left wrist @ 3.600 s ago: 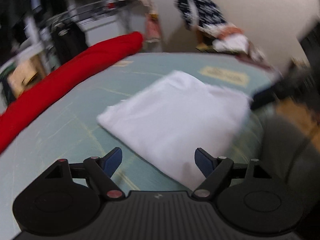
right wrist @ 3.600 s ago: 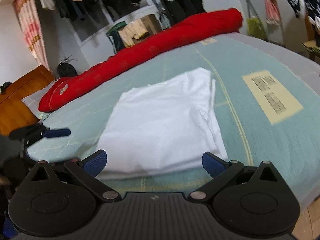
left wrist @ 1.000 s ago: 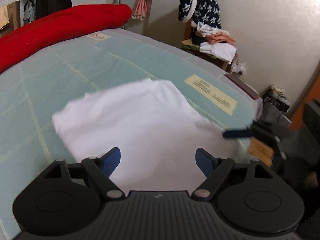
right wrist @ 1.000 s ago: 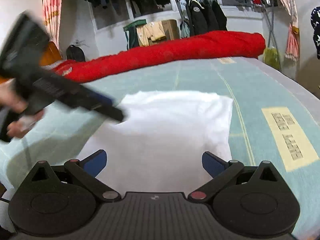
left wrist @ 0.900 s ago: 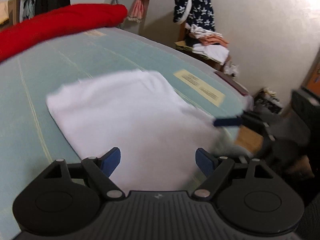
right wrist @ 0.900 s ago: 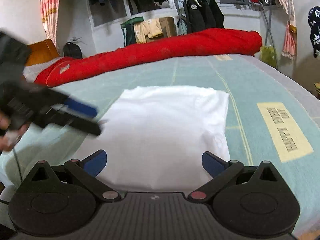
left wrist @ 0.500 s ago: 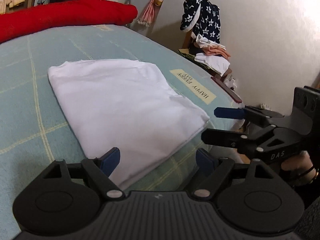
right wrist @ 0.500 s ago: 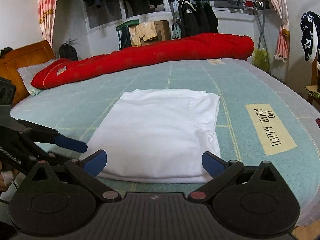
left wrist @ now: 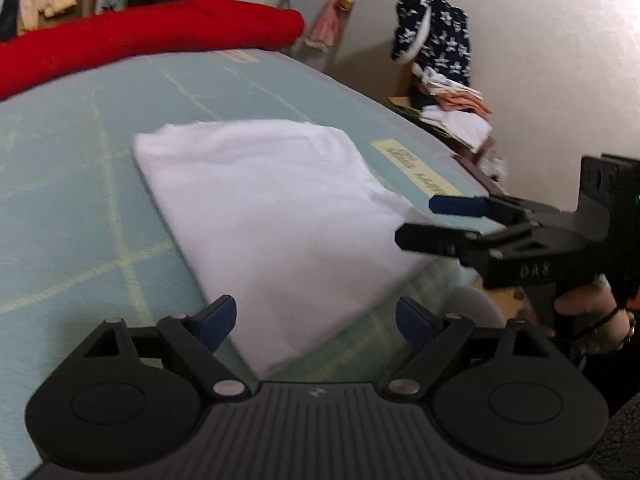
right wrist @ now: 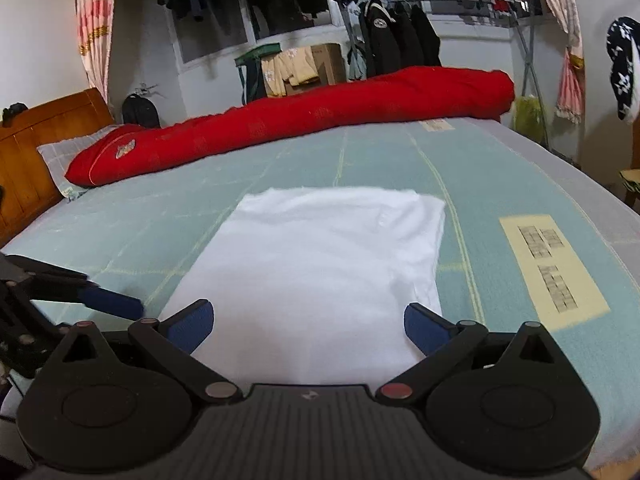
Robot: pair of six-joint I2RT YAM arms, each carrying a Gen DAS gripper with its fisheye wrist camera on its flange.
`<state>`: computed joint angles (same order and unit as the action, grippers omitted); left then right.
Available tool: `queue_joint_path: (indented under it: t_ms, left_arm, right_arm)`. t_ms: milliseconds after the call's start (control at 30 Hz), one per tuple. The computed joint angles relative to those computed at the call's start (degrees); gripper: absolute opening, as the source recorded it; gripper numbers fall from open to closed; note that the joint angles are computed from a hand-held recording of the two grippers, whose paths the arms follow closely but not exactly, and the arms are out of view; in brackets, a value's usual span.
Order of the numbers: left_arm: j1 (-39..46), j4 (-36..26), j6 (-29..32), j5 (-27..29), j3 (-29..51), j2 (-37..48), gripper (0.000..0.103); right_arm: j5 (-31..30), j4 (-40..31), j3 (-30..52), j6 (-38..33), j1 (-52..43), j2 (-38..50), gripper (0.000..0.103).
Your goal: Fold clothes
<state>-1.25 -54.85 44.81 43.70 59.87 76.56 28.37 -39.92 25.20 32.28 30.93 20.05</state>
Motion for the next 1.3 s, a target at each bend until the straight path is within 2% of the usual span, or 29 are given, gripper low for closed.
queue_joint_path:
  t_ms: [67, 167, 267, 467, 700, 800, 967, 1300]
  left_arm:
    - [0.0, 1.1, -1.1, -1.0, 0.1, 0.3, 0.087]
    - [-0.7, 3.3, -2.5, -3.5, -0.6, 0.3, 0.087]
    - [-1.2, 5.1, -3.4, -4.9, -0.7, 0.8, 0.087]
    - [-2.0, 7.7, -4.7, -5.1, 0.3, 2.4, 0.087]
    - [-7.0, 11.7, -10.3, -5.8, 4.7, 6.9, 0.091]
    - [-10.5, 14.7, -13.4, -8.3, 4.9, 8.4, 0.091]
    - [-13.2, 18.5, -15.8, -12.3, 2.5, 9.3, 0.092]
    - [-12.2, 15.9, -15.0, -12.0, 1.6, 5.1, 0.092]
  right_arm:
    - [-7.8, 6.3, -1.5, -5.6, -9.0, 1.9, 0.103]
    - [-15.8, 13.0, -3.8, -9.2, -17.4, 5.7, 0.103]
    - [-19.0, 14.0, -6.1, -9.8, -21.0, 6.2, 0.103]
    - [-10.1, 9.6, -3.9, -7.1, -12.2, 5.6, 0.103]
    - [-6.9, 13.4, -2.5, -8.8, -9.5, 12.6, 0.103]
    - [-8.7, 11.9, -3.7, -7.7, -10.9, 11.1, 0.103]
    - [-7.7, 7.7, -3.9, -6.7, -9.3, 7.5, 0.103]
    - [-3.0, 4.1, -2.8, -3.6, -3.5, 4.9, 0.103]
